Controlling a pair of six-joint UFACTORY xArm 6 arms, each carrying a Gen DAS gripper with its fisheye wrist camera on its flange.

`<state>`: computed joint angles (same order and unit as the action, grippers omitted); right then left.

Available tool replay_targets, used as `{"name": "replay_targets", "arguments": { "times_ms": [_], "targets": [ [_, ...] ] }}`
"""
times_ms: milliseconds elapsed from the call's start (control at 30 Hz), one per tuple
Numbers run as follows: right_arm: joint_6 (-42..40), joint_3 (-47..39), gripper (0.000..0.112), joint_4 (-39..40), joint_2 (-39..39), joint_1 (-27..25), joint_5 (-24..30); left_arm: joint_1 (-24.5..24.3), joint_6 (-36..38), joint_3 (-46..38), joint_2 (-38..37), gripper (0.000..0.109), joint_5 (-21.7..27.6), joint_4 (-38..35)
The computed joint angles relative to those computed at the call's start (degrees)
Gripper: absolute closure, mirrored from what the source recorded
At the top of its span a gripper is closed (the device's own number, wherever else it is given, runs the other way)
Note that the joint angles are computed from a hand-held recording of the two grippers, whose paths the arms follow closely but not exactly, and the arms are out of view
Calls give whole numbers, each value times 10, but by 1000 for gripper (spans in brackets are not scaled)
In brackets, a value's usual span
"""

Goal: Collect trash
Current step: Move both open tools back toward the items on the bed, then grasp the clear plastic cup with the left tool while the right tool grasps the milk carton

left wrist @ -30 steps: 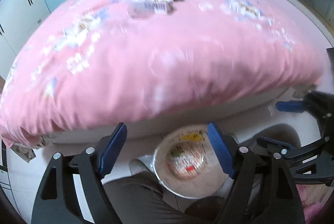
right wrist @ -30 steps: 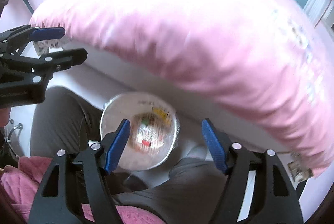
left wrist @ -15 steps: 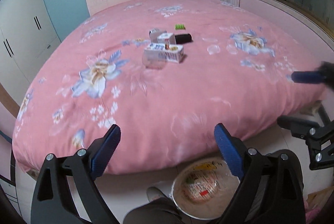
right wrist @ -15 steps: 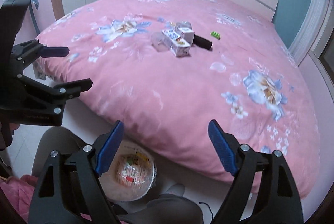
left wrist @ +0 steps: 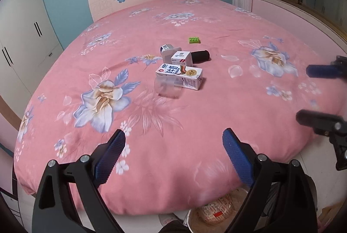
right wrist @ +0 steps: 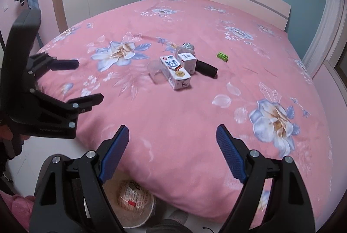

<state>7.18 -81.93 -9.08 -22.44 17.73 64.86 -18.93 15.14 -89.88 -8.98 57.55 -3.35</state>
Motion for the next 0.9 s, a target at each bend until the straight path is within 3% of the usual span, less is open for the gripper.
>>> {"name": "replay_targets", "arguments": {
  "times_ms": [433, 900],
  "targets": [
    [-56, -52, 31, 117, 122, -82, -30, 5, -17, -124, 154, 16, 21, 3],
    [-140, -127, 31, 151, 277, -105, -77, 7, -16, -310, 340, 16, 50, -17]
  ]
}}
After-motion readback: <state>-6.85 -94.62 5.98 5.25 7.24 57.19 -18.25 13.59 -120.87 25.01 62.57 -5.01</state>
